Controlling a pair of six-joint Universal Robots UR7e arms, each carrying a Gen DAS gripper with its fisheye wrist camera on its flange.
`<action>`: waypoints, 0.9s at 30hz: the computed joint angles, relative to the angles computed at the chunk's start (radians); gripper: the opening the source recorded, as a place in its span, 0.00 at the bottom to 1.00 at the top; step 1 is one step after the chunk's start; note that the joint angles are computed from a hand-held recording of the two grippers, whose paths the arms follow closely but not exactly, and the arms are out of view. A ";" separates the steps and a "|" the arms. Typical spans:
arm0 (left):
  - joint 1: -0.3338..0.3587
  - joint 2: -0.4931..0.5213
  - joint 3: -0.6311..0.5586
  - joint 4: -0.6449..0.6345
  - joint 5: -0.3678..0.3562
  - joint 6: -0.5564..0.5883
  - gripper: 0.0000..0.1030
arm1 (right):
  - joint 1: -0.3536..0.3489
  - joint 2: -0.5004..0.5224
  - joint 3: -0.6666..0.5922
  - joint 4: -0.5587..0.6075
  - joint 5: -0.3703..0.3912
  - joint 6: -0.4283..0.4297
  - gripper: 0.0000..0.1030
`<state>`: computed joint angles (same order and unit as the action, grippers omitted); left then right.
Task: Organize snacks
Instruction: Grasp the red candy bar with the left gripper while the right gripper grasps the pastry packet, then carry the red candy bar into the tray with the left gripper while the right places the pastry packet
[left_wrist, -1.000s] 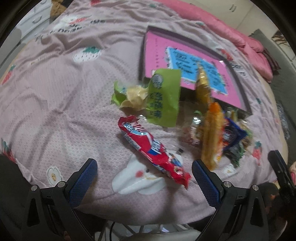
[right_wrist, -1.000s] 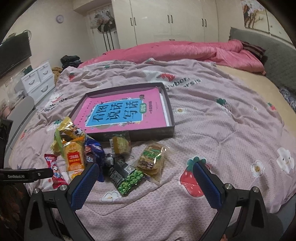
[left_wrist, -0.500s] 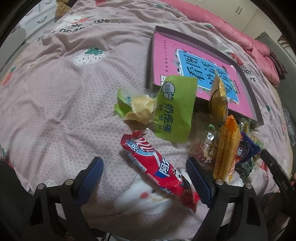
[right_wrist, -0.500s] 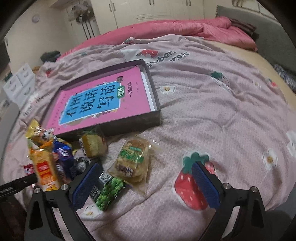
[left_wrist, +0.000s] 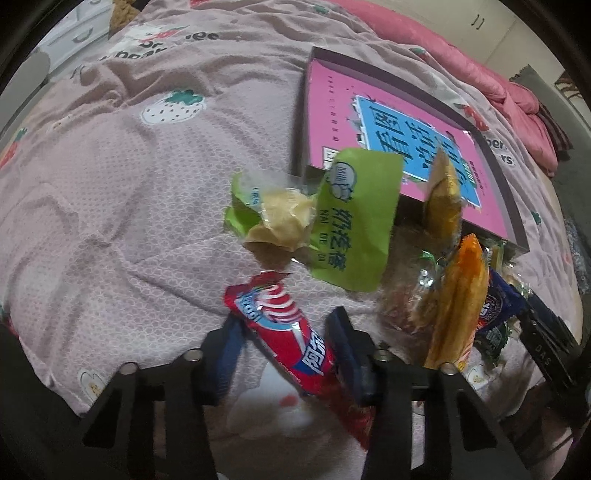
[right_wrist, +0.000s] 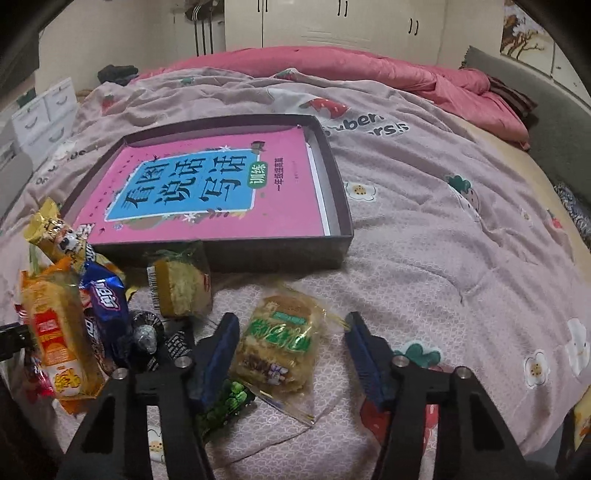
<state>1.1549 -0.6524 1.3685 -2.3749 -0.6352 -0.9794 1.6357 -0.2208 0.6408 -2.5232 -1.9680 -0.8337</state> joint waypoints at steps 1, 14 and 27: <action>0.000 -0.004 0.008 -0.009 -0.002 0.001 0.39 | -0.004 -0.003 -0.009 0.025 0.012 0.020 0.53; -0.011 -0.040 0.085 -0.160 -0.055 0.074 0.25 | -0.022 -0.046 -0.004 0.034 0.104 0.111 0.50; -0.092 -0.055 0.124 -0.405 0.168 0.289 0.25 | -0.025 -0.076 0.026 -0.015 0.240 0.099 0.50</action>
